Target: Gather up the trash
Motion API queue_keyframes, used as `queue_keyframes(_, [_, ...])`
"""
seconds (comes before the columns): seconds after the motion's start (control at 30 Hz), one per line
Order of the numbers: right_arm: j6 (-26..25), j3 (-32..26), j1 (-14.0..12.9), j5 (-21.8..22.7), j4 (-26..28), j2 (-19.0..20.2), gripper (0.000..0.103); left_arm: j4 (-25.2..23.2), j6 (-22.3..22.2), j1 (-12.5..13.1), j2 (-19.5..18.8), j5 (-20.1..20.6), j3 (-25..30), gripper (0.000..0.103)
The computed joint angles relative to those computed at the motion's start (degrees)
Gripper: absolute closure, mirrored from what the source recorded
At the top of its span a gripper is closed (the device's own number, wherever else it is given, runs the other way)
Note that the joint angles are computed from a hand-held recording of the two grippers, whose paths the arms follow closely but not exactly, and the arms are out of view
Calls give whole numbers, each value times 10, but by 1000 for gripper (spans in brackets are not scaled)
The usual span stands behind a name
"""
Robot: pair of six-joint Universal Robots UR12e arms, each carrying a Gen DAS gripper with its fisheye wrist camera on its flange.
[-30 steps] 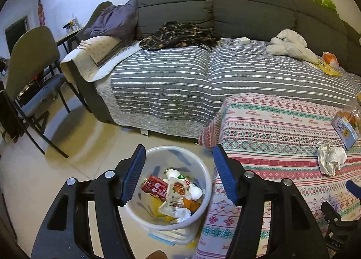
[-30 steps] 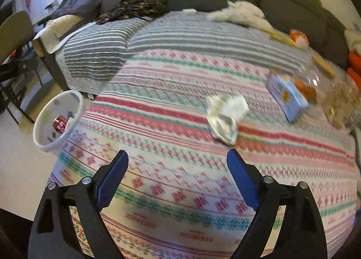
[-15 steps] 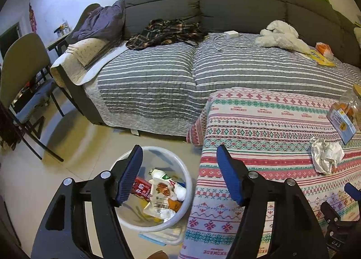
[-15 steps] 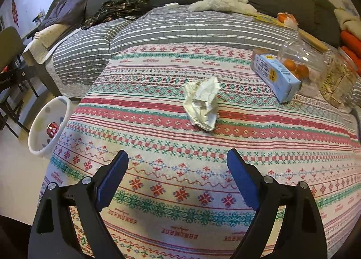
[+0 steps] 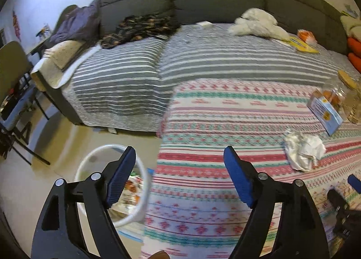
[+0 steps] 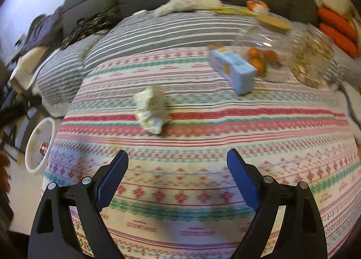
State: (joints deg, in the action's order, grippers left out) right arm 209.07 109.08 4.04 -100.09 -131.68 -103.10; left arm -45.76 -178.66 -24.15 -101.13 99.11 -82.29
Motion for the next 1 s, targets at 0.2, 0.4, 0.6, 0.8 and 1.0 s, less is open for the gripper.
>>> queue_keyframes(0.2, [45, 13, -42, -3, 19, -28, 17, -79, -18, -3, -17, -109, 28, 22])
queue_keyframes(0.4, [57, 26, -83, 0, 22, -53, 17, -126, -40, -22, -45, -192, 58, 20])
queue_keyframes(0.6, [42, 26, -107, -14, 24, -53, 16, -133, -59, -52, -80, -172, 91, 15])
queue_keyframes(0.8, [24, 23, -129, 5, -23, -35, 16, -183, -83, -63, -112, -172, 124, 41])
queue_keyframes(1.0, [-25, 10, -138, 23, -52, 4, 9, -180, -51, -59, -111, -185, 113, 67])
